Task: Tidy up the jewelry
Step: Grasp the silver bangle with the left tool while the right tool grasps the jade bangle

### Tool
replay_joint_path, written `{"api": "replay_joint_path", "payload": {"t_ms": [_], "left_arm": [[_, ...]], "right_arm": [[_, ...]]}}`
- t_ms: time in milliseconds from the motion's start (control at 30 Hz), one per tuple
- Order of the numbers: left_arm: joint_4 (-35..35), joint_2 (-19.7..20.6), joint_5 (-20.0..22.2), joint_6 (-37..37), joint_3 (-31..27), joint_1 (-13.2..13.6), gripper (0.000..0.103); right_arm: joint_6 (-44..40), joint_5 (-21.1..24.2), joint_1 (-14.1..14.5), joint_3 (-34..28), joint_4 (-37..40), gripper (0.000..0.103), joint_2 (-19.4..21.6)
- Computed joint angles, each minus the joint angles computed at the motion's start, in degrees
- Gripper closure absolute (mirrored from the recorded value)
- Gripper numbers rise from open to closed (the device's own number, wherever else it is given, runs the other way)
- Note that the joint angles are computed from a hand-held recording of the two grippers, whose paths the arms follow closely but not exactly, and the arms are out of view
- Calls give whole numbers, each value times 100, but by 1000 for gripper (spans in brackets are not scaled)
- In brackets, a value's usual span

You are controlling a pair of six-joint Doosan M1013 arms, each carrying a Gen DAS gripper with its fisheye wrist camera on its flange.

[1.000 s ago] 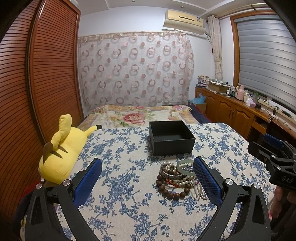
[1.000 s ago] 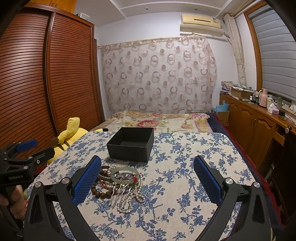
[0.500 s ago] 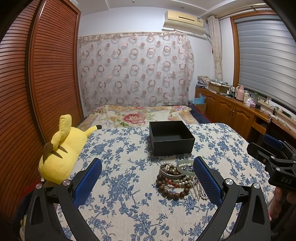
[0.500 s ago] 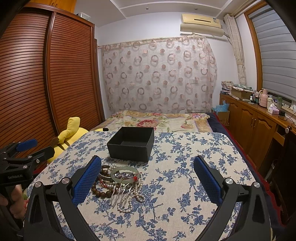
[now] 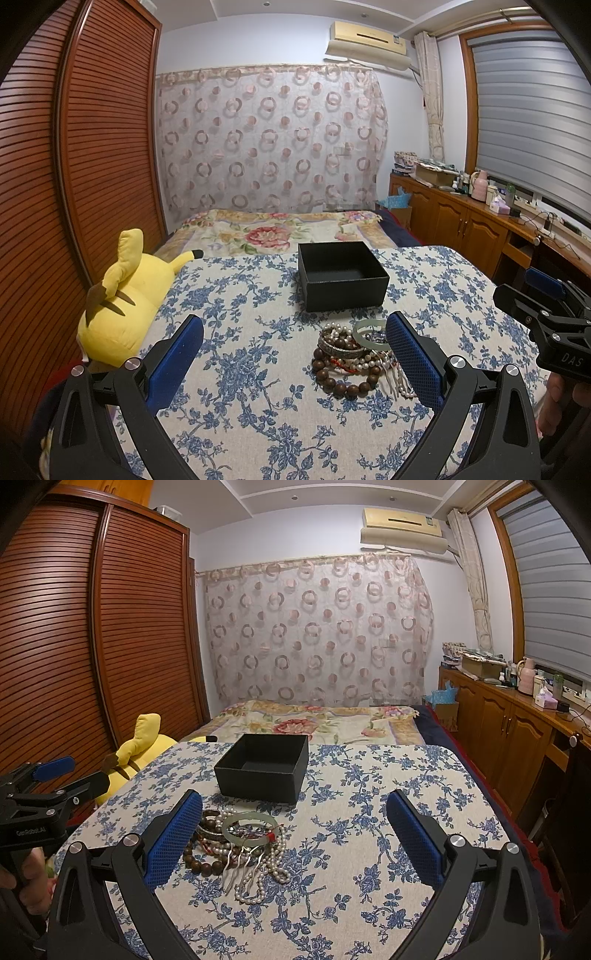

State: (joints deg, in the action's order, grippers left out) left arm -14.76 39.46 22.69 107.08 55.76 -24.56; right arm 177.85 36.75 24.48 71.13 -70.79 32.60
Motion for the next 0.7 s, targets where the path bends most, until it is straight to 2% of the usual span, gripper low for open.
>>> {"api": "replay_joint_path", "payload": {"t_ms": [267, 533, 700], "left_arm": [[-24, -1, 10, 16, 0, 3, 8], [-54, 152, 368, 41, -176, 26, 8], [-213, 319, 574, 175, -324, 84, 8]], "right_arm": [[-88, 15, 15, -82, 95, 2, 57], [-652, -219, -47, -164, 602, 3, 142], [-1369, -608, -181, -185, 1305, 13, 183]]}}
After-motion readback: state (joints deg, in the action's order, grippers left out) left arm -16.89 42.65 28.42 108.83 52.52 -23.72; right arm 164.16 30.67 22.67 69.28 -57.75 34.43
